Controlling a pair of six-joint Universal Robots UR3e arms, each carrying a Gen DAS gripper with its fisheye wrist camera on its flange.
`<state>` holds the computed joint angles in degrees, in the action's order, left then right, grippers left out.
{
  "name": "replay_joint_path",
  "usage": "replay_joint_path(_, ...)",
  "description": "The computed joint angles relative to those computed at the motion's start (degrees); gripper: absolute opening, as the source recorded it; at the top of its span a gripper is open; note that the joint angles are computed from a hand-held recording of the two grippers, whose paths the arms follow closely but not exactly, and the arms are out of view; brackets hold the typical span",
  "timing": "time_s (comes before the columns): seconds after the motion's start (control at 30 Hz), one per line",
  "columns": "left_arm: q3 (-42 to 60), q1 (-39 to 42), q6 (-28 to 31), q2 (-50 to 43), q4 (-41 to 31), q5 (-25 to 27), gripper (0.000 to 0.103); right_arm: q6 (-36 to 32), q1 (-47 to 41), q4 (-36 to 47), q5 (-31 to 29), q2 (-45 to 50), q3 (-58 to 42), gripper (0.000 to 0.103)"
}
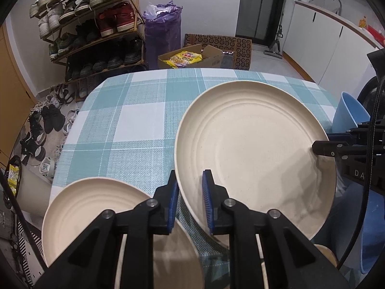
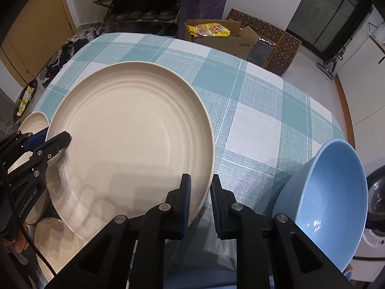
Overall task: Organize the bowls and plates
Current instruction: 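Lift the large cream plate with the right tool and carry it over the other large plate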
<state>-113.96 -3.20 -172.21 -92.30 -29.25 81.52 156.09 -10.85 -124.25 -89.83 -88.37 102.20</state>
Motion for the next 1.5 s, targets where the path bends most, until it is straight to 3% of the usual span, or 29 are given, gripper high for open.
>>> replay_joint_path(0.8, -8.46, 5.75, 1.09, 19.72, -1.69, -3.45, 0.017, -0.21, -0.02, 0.5, 4.95, -18.09, 5.98, 0.016)
replay_joint_path(1.5, -14.97, 14.2, 5.28, 39.26, -11.6, -9.85, 0.017, -3.47, -3.02, 8.1, 10.15, -34.23, 10.02, 0.016)
